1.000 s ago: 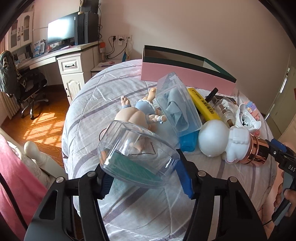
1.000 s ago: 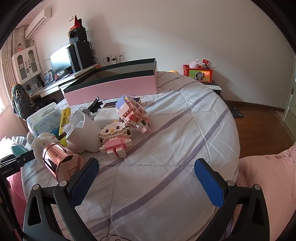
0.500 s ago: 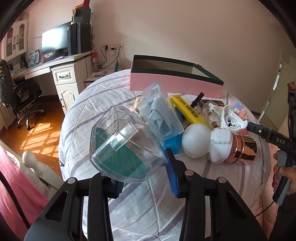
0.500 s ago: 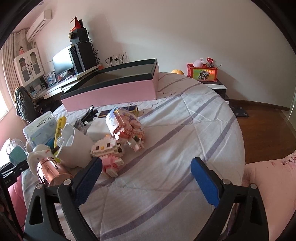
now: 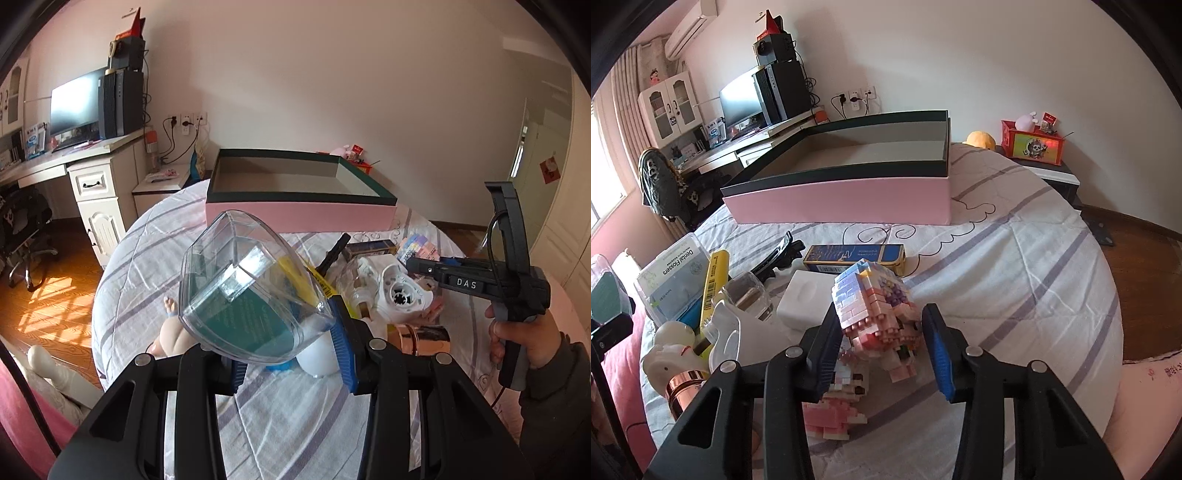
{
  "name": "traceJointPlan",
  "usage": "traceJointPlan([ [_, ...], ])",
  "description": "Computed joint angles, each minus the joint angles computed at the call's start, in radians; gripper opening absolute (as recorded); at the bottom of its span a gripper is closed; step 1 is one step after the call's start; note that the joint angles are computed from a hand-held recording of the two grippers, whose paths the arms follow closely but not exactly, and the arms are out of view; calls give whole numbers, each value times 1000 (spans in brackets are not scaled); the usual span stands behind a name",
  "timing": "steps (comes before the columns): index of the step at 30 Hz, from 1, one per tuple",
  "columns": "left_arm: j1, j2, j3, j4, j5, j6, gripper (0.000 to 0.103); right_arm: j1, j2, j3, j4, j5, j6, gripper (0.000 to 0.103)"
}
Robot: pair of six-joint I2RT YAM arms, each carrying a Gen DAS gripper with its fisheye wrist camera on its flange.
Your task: Organize rigid objects
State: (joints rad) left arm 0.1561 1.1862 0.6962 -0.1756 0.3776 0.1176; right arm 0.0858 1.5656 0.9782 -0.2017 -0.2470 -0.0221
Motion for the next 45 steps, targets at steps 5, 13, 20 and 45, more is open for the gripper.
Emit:
traceJointPlan([
  [5, -35, 124, 152, -30, 0, 1, 40, -7, -6, 7, -1, 2, -21, 30],
  [13, -110, 419, 533, -127, -52, 30, 40, 8, -19, 110, -31, -5, -20, 30],
  [20, -144, 839, 1083, -393, -67, 42, 40, 49, 216, 440, -112, -2, 7, 30],
  [45, -105, 407, 542, 10, -220, -99, 102, 127, 17, 311, -60, 199, 95, 82],
])
